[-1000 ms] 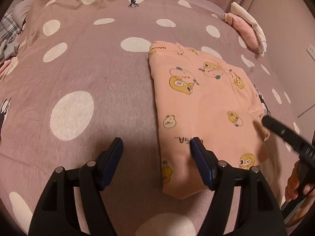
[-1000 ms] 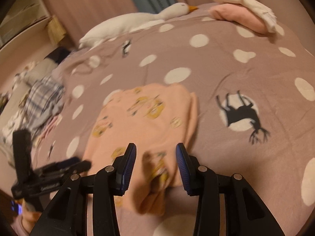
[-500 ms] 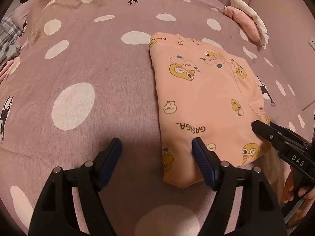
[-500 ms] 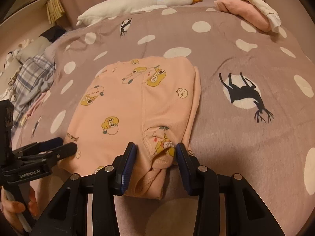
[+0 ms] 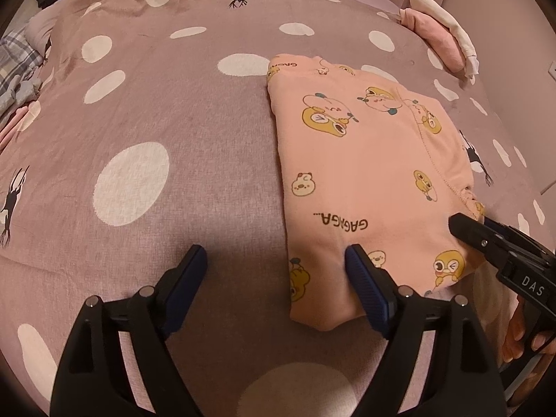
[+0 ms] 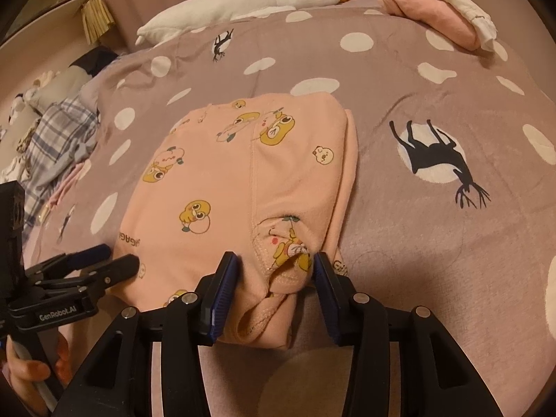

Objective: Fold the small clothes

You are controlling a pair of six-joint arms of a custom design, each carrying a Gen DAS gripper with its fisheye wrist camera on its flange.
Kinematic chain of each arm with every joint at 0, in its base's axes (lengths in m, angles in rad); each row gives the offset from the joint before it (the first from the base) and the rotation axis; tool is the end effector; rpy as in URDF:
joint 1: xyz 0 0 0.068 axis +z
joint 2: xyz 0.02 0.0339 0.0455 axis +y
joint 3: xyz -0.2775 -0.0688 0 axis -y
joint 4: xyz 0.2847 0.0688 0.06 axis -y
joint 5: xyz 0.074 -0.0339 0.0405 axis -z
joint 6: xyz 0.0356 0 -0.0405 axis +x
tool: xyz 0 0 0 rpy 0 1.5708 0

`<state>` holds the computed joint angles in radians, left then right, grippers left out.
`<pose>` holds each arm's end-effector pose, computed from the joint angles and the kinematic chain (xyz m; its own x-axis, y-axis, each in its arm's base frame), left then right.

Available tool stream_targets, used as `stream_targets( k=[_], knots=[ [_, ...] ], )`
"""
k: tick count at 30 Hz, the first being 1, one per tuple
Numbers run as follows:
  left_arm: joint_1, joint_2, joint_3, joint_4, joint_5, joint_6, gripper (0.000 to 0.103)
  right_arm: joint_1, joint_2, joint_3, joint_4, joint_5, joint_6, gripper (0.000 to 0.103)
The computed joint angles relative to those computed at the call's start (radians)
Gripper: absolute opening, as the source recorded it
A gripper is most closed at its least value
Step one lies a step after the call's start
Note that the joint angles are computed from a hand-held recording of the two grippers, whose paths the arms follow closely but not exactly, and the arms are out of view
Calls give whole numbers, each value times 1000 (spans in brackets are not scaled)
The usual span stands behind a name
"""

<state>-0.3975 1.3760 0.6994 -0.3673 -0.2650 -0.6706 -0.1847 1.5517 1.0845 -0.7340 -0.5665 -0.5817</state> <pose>0.2621 -0.0999 0.1606 -0.7811 -0.3225 -0.5346 -0.2977 0.9450 -0.1351 0.3313 -0.0425 0.2193 -0.7463 -0.3322 -0.5768 -0.5334 0.8169 0.2197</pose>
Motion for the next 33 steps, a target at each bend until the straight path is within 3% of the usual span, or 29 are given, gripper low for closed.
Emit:
stream_targets(
  k=[33],
  knots=[
    [-13, -24, -1, -46, 6, -21, 83, -22, -10, -2, -41, 10, -19, 45]
  ],
)
